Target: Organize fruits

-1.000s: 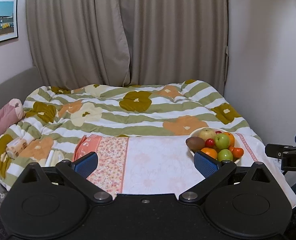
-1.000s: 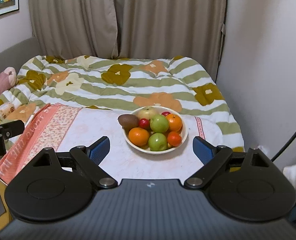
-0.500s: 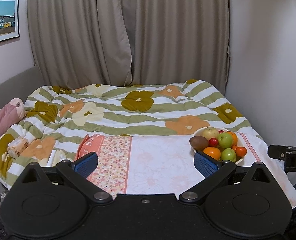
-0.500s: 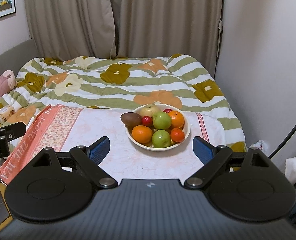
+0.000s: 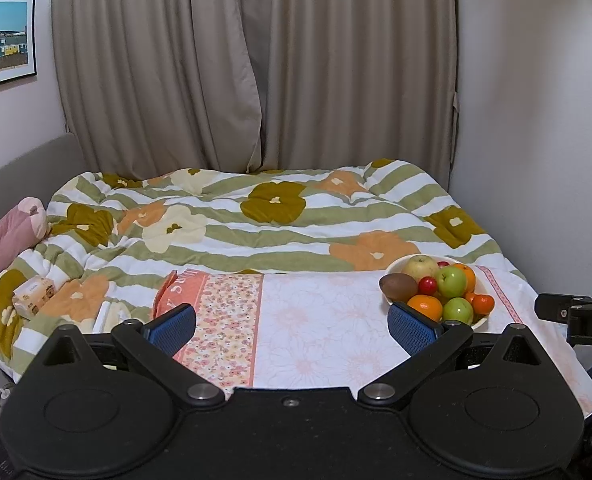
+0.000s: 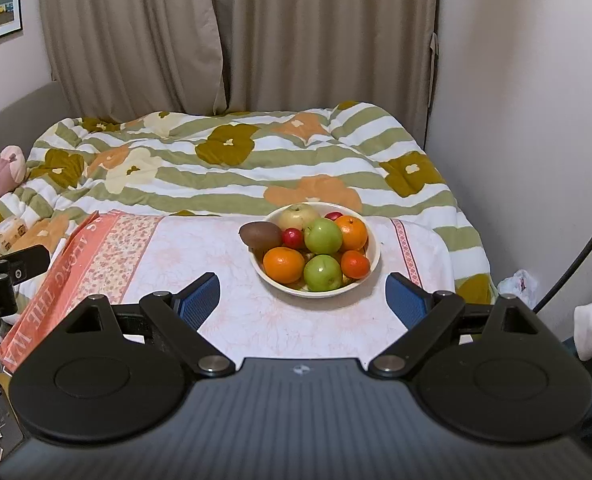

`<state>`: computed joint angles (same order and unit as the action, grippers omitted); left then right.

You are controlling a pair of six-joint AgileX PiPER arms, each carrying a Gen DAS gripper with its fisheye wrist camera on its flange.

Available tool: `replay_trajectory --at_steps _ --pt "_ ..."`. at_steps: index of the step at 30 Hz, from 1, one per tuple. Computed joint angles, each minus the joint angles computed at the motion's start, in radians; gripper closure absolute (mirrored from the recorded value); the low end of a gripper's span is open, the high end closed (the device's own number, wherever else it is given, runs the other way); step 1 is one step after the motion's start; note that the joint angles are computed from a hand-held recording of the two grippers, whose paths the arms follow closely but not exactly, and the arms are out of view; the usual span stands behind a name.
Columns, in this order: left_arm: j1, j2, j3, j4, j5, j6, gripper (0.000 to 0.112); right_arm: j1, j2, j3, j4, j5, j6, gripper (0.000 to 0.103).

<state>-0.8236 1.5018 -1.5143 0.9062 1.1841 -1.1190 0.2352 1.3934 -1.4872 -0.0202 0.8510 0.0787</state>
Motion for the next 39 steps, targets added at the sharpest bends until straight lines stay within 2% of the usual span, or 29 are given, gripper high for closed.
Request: replay_trajectory --at_steps 24,39 --pt "0.013 0.015 -0.02 0.001 -0.019 0.023 0.009 0.005 0.009 -0.004 -0.022 0.001 0.033 0.0" --pt "-0.01 0.002 -0.007 0.008 -0.006 0.014 0.009 0.021 -0.006 0.008 -0.034 0.001 0.049 0.0"
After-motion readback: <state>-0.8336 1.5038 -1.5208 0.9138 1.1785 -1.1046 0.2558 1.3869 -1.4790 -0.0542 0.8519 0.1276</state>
